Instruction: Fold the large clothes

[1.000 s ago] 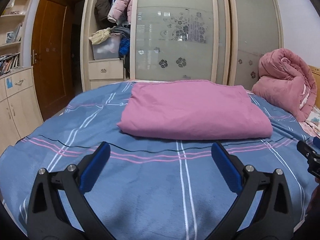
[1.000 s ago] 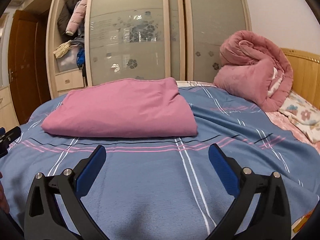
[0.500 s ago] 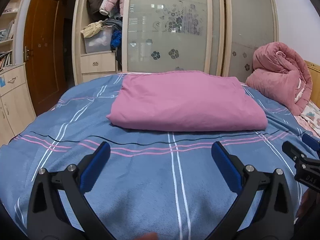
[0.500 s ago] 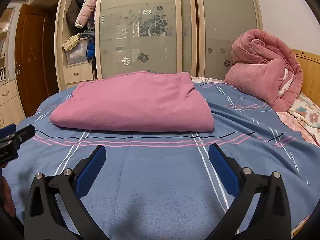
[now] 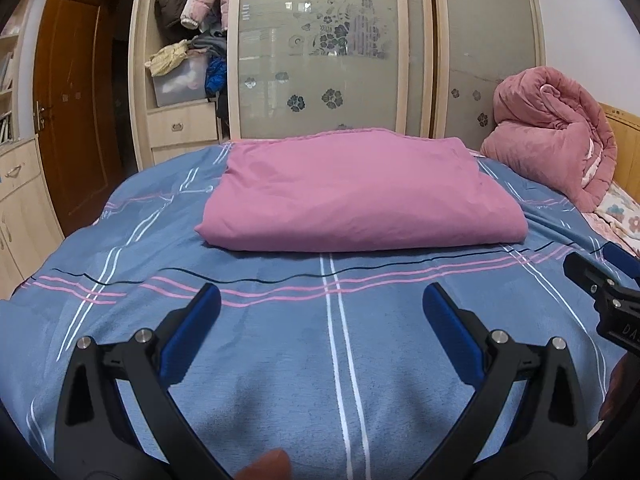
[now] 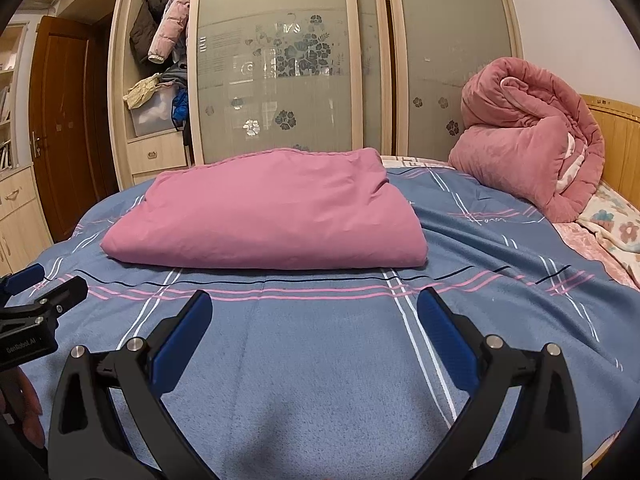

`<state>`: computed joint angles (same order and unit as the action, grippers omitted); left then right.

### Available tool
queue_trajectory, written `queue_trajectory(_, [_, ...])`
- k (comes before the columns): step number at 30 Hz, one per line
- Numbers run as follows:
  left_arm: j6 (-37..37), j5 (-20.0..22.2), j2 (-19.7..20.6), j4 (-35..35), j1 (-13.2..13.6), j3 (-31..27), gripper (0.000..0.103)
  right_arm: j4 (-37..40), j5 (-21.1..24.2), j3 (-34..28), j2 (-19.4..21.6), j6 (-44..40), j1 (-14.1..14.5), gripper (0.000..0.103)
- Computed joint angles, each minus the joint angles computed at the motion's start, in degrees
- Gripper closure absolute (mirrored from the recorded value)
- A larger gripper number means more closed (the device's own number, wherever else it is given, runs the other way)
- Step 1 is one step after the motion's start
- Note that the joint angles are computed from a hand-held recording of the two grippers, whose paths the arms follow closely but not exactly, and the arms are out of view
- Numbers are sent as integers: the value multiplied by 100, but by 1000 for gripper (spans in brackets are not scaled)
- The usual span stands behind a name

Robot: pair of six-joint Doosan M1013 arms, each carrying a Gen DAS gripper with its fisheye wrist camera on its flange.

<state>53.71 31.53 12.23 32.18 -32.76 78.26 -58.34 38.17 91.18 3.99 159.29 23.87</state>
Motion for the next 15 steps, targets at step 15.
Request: queue_trajectory(15, [-587,532,65,687,-123,-114,2,12,-35,9,-5,-15,2,1])
